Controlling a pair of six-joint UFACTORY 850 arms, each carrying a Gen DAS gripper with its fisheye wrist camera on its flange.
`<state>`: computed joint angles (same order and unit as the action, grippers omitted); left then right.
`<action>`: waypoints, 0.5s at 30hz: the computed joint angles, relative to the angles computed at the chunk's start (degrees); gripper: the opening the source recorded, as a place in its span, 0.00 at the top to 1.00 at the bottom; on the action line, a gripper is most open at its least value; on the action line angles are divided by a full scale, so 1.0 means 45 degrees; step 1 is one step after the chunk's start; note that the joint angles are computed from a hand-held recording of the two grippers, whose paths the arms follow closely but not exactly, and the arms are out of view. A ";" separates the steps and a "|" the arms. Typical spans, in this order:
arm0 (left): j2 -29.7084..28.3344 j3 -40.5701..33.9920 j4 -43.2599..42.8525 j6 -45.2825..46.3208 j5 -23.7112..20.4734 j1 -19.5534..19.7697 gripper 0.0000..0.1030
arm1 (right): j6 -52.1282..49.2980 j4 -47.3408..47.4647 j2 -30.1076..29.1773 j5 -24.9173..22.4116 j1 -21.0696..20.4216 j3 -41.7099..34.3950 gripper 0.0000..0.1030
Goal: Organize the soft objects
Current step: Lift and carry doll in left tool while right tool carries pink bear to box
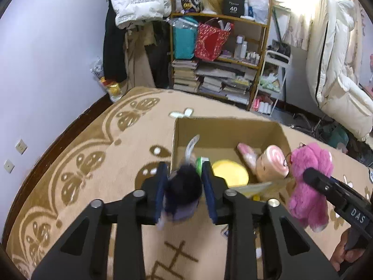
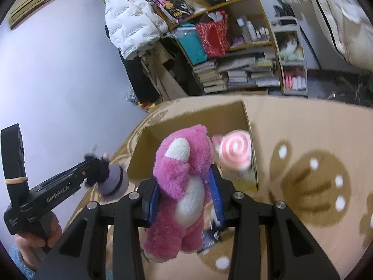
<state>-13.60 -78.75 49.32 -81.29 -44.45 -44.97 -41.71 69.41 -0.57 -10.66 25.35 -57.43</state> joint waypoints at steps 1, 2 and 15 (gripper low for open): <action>0.0006 0.0017 0.0150 -0.0011 0.0236 0.0060 0.95 | -0.0075 -0.0013 -0.0197 0.0044 -0.0015 -0.0260 0.61; -0.0012 0.0033 0.0256 0.0107 0.0608 0.0170 0.97 | -0.0124 0.0003 -0.0306 0.0084 -0.0022 -0.0397 0.61; -0.0215 -0.0004 -0.1526 0.1601 0.2301 0.1394 0.88 | 0.1221 -0.1079 -0.2012 -0.0245 -0.0135 -0.2099 0.59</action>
<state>-14.57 -78.76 42.45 -74.09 -34.09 -38.70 -36.22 64.56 -9.62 -11.76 24.74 -66.88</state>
